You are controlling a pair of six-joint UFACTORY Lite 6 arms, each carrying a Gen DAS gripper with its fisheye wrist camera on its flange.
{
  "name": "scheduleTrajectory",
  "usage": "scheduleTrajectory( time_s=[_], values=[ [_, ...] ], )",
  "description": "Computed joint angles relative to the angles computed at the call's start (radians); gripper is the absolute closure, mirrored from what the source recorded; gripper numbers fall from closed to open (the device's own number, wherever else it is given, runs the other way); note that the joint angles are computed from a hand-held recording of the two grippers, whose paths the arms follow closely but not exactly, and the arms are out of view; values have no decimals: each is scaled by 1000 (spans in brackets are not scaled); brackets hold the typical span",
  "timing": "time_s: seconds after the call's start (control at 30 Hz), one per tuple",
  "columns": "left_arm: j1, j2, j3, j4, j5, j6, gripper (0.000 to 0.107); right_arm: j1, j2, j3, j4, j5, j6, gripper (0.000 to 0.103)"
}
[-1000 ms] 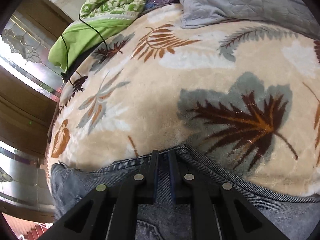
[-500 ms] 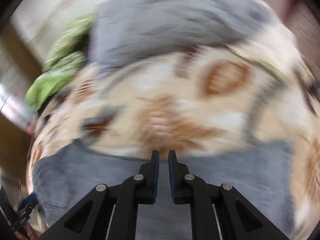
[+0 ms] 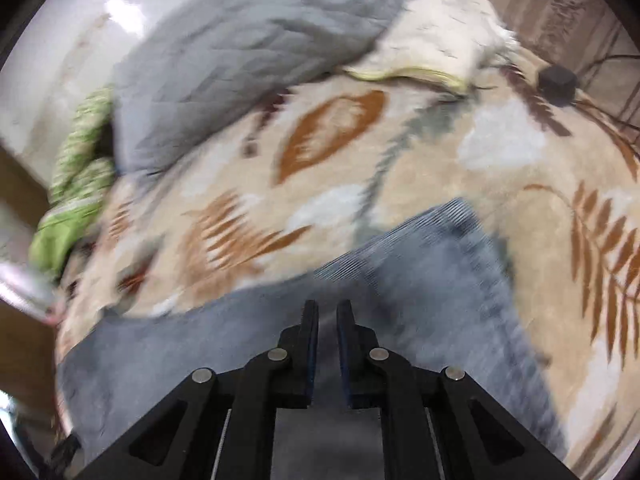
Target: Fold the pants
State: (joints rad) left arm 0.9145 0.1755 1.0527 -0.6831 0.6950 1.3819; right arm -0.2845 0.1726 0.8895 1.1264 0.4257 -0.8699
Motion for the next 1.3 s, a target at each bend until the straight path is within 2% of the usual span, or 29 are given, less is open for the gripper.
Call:
scheduleTrajectory(
  time_s=[0.1,0.27,0.33,0.43,0.47,0.53,0.67,0.73,0.8,0.9,0.97,1.0,1.07,1.13,1.2,1.3],
  values=[
    [-33,-73,-34,-44,76,41,48,25,-155,-139,89,95,-121,91],
    [-147,-199,-131,-62,94,28,48,152,-313,-323,171,156,-203,91],
    [-225,-217,-178,-23,33,5,48,225,-350,-389,214,135,-245,91],
    [-352,-211,-282,86,-201,-55,48,316,-412,-480,215,42,-283,91],
    [-358,-218,-309,62,-241,-19,48,316,-435,-510,256,43,-327,91],
    [-350,-241,-332,17,-250,42,47,214,-511,-588,265,115,-401,91],
    [-364,-249,-283,118,-189,-101,47,-51,-558,-612,73,301,-374,91],
    [-390,-280,-271,128,-144,-154,46,-261,-554,-615,20,443,-424,91],
    [-442,-296,-263,142,-144,-218,40,-470,-578,-612,-51,524,-396,91],
    [-529,-293,-234,166,-138,-334,39,-784,-418,-531,-109,689,-502,90],
    [-579,-284,-216,165,-153,-396,35,-917,-289,-464,-136,748,-510,87],
    [-593,-274,-204,147,-144,-396,35,-949,-251,-443,-145,760,-500,80],
    [-653,-243,-181,235,-175,-514,34,-1010,-183,-408,-151,789,-492,67],
    [-685,-208,-184,426,-249,-706,34,-1044,-150,-398,-118,788,-482,35],
    [-658,-173,-159,476,-223,-782,34,-1045,-124,-385,-77,777,-459,35],
    [-607,-170,-138,361,-174,-691,34,-1010,-70,-345,-29,745,-416,35]
  ],
)
